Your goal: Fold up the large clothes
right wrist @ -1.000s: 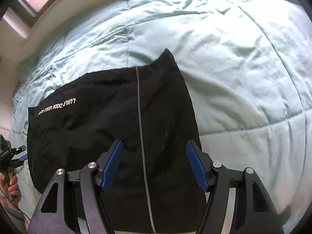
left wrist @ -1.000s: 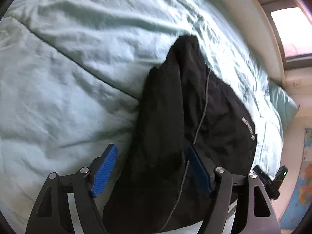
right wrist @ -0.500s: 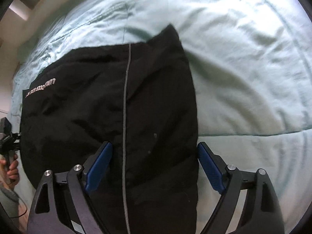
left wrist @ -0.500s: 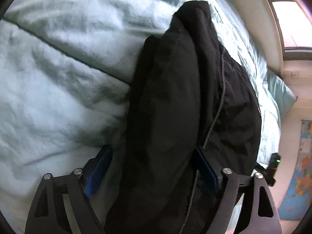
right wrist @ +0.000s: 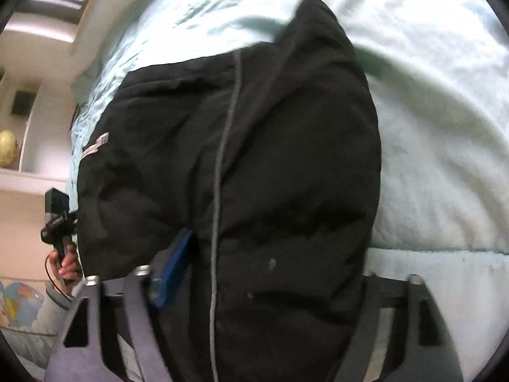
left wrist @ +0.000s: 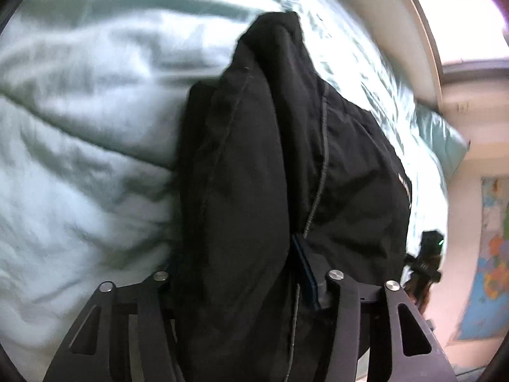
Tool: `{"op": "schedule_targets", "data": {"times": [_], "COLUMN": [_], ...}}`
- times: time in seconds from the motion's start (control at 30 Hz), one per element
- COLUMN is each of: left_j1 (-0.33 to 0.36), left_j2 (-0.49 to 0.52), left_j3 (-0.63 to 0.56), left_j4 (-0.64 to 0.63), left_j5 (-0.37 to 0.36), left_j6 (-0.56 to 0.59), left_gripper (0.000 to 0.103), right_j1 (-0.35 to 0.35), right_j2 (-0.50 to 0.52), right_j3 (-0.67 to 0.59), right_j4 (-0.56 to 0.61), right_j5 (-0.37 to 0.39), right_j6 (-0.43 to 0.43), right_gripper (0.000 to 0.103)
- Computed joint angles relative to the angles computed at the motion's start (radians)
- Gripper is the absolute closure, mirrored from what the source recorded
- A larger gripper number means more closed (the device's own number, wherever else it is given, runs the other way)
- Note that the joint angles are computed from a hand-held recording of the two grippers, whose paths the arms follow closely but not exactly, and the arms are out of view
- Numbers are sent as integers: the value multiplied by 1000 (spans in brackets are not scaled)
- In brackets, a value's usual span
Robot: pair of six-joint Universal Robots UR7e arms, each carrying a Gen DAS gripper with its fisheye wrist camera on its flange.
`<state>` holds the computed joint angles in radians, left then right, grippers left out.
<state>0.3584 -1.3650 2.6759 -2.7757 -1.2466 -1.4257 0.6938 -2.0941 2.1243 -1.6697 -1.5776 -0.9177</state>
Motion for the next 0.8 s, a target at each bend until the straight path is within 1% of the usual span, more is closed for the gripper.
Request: {"op": "schedule_targets", "data": {"times": [0.03,0.07,0.1,0.13,0.17,0.2,0.23,0.27,0.3,0.33,0.37,0.4,0.43,0.47,0.5,0.53,0.6,0.63,0.7,0.73,0.77,0.8], "left_j1": [4,16,37,58,86,97,127,139,134,115,80,44,4,-30,-55,-104,-169,-221,-281,-317,-365,-395], "left_j2": [10,17,25,50,76,83,122,145,154,146,133,111,81,57,42,15,-23,-43,-64,-78,-95,-98], "left_j3": [-10,-8,2,1,20,35,45,50,48,37,24,12,1,0,1,9,17,8,-21,-38,-57,-73], "left_j4": [9,-8,-56,-104,-194,-241,-330,-377,-382,-345,-286,-221,-158,-132,-129,-130,-130,-100,-26,22,77,111], "left_j5": [0,-9,-23,-31,-46,-55,-75,-76,-67,-44,-17,6,29,45,57,79,108,129,145,152,159,163], "left_j6": [15,23,34,45,46,45,51,47,33,20,8,2,-5,-20,-36,-67,-106,-136,-167,-186,-217,-237], "left_gripper": [49,49,47,43,39,36,34,34,34,39,49,54,64,70,71,73,73,73,73,74,74,74], "right_j1": [-1,-1,0,0,-6,-12,-16,-21,-25,-29,-29,-31,-31,-34,-46,-54,-68,-83,-115,-146,-190,-239], "right_j2": [4,13,28,49,68,90,106,121,121,112,97,65,30,-4,-33,-70,-135,-175,-245,-287,-325,-358], "right_j3": [-2,-6,-11,-18,-24,-31,-35,-35,-34,-32,-29,-23,-13,-13,-18,-20,-29,-37,-49,-60,-77,-92], "right_j4": [4,10,11,19,28,45,56,57,56,55,56,59,65,80,102,127,185,230,300,348,406,459], "right_j5": [1,2,1,4,11,23,33,50,58,64,69,76,78,86,95,108,135,155,182,197,213,226], "right_j6": [-1,-1,5,19,24,37,50,68,73,70,56,25,3,-24,-53,-81,-127,-157,-204,-242,-294,-350], "right_gripper": [33,33,32,29,24,22,20,20,20,23,32,38,51,60,61,63,64,64,64,64,64,64]}}
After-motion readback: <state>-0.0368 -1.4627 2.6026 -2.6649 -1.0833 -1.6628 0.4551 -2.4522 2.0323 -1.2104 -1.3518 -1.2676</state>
